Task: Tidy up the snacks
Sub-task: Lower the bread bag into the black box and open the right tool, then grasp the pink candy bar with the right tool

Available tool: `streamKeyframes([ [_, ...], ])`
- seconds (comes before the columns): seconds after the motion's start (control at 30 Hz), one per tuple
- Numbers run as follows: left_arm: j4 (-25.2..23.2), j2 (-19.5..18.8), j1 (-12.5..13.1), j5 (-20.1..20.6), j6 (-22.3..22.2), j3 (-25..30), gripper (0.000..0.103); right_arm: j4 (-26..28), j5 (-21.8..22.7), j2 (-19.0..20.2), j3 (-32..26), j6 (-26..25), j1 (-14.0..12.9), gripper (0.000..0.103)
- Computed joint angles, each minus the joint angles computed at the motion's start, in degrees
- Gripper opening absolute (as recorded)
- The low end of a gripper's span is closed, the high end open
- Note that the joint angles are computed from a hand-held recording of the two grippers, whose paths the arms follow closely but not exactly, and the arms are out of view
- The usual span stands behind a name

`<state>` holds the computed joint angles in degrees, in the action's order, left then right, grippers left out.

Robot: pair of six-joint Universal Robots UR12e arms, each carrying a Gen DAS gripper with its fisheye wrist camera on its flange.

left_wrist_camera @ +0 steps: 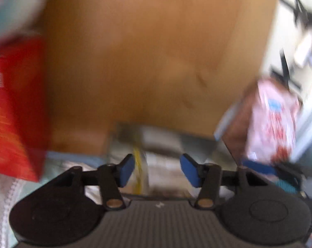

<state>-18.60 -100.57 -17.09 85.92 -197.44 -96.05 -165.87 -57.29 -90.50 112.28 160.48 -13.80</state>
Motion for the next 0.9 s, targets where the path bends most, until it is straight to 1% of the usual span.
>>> streamKeyframes([
  [0.03,1.1,0.2,-0.1,3.1,-1.1,-0.5,0.066,-1.4,0.2,-0.2,0.7,2.5,-0.6,0.065],
  [0.07,0.4,0.1,-0.4,6.1,-1.8,-0.4,0.068,-1.9,0.1,-0.4,1.3,5.3,-1.1,0.070],
  [0.1,-2.2,-0.1,-0.5,7.9,-1.8,0.2,0.065,-1.6,0.1,-0.7,1.6,7.5,-1.4,0.071],
  [0.13,-5.1,-0.3,-0.4,7.9,-2.1,0.6,0.063,-0.3,1.0,-0.9,1.8,9.2,-2.0,0.071],
  [0.2,-9.8,-0.7,0.0,5.0,-3.0,1.1,0.044,3.3,2.2,-0.9,1.4,11.2,-2.3,0.070],
  [0.27,-9.2,-0.6,0.4,1.8,-4.9,0.1,0.041,5.3,3.8,-0.9,1.4,11.3,-2.6,0.068],
  [0.33,-10.6,0.0,0.0,1.4,-6.8,0.0,0.041,3.2,-0.3,-1.0,1.8,9.8,-1.9,0.067],
  [0.37,-11.3,0.4,-0.3,1.0,-7.0,-0.1,0.041,1.9,-2.2,-0.9,1.9,9.4,-1.5,0.067],
  [0.4,-11.8,0.7,-0.5,0.7,-6.5,-0.2,0.042,1.7,-2.9,-1.2,2.0,9.3,-1.6,0.068],
  [0.43,-11.9,1.2,-0.7,1.1,-5.3,-0.4,0.043,1.8,-2.0,-1.5,2.2,9.8,-1.9,0.068],
  [0.47,-11.5,1.8,-1.0,2.6,-4.2,-0.9,0.052,1.1,-0.4,-1.9,2.6,10.3,-2.4,0.068],
  [0.5,-10.7,2.8,-0.8,4.3,-3.3,-1.5,0.063,-0.3,0.9,-2.6,3.3,10.5,-2.9,0.068],
  [0.53,-8.7,3.7,-1.0,6.4,-3.0,-2.5,0.067,-1.8,1.9,-3.5,4.2,10.1,-3.4,0.068],
  [0.57,-7.0,4.5,-1.2,7.8,-2.9,-3.4,0.068,-2.5,3.4,-4.5,5.0,9.7,-4.0,0.068],
  [0.6,-5.9,5.6,-1.1,7.7,-2.5,-4.5,0.068,-1.9,5.6,-5.6,5.9,9.2,-4.8,0.068],
  [0.63,-5.2,6.6,-0.9,6.6,-2.4,-5.7,0.068,-0.1,7.4,-6.5,6.4,8.6,-5.3,0.068],
  [0.67,-4.5,7.6,-0.7,5.1,-2.0,-7.0,0.068,3.2,9.1,-7.5,6.8,7.2,-5.6,0.068],
  [0.7,-4.5,8.4,-0.4,3.9,-1.4,-8.0,0.068,6.8,9.9,-7.9,6.7,4.9,-5.3,0.068],
  [0.73,-5.0,9.3,-0.6,3.7,-1.1,-9.0,0.068,10.7,9.8,-8.2,6.5,2.3,-4.8,0.068],
  [0.77,-6.0,10.0,-0.8,3.6,-1.4,-9.8,0.068,13.6,8.9,-8.4,6.2,0.9,-4.0,0.068],
  [0.83,-7.2,11.8,-0.3,1.8,-2.8,-11.9,0.068,18.6,6.8,-7.9,5.2,0.1,-2.5,0.066],
  [0.87,-7.4,12.5,0.1,1.1,-3.8,-12.8,0.068,21.3,6.1,-7.7,4.6,-0.2,-1.9,0.064],
  [0.9,-7.5,13.3,0.4,1.1,-5.0,-13.7,0.068,26.5,6.0,-7.2,3.2,-1.1,-1.3,0.063],
])
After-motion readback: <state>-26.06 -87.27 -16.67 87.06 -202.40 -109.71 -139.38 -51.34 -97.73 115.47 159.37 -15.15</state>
